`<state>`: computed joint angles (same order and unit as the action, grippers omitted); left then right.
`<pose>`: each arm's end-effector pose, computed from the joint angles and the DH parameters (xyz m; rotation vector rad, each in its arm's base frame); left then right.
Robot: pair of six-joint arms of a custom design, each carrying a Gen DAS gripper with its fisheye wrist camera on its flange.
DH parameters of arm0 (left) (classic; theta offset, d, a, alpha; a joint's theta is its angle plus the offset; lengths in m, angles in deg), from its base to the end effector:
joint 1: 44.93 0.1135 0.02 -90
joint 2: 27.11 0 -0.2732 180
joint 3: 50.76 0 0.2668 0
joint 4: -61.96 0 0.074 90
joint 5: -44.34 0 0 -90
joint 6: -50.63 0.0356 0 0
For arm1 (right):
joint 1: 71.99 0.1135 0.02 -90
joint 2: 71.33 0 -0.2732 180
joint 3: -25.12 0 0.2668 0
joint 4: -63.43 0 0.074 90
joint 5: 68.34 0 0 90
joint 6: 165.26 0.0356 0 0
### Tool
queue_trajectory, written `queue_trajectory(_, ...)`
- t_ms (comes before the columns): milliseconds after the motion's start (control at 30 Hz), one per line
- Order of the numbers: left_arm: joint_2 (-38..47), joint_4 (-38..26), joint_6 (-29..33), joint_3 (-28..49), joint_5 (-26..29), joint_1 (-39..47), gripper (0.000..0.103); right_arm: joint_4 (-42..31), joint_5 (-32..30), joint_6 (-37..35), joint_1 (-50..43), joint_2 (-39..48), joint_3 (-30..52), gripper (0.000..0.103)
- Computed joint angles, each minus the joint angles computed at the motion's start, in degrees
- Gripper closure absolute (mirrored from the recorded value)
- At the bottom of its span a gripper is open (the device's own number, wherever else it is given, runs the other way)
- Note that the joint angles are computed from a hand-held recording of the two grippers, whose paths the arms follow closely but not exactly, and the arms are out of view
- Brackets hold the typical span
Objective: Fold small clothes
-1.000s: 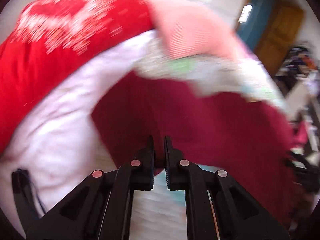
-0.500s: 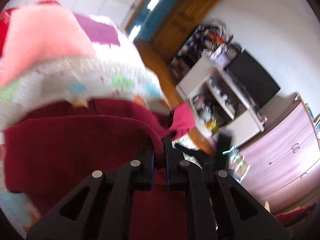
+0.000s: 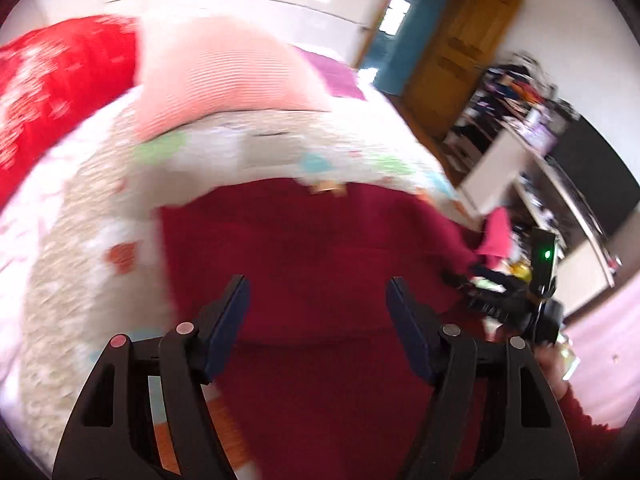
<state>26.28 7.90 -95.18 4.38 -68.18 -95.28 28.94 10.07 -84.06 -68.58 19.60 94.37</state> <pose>0.1312 -0.1369 0.2564 -0.2793 2.4076 -0.3706 0.3320 0.0269 0.1977 -0.3473 2.5119 0.2207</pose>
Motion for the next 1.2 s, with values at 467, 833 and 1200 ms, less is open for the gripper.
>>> queue_trajectory(467,13.2,9.8,-2.0,-8.8,2.0,6.0,0.032,3.0,1.0,-15.1,3.7,7.9,5.9,0.099)
queue_trajectory(833,19.0,4.7,-6.1,-4.1,5.0,7.6,0.032,2.3,7.6,-14.4,4.4,11.2,15.1,0.099)
queue_trajectory(1200,19.3,4.8,-10.5,-3.3,-8.2,-1.1,0.032,8.8,0.7,-10.2,1.0,3.9,3.8,0.068)
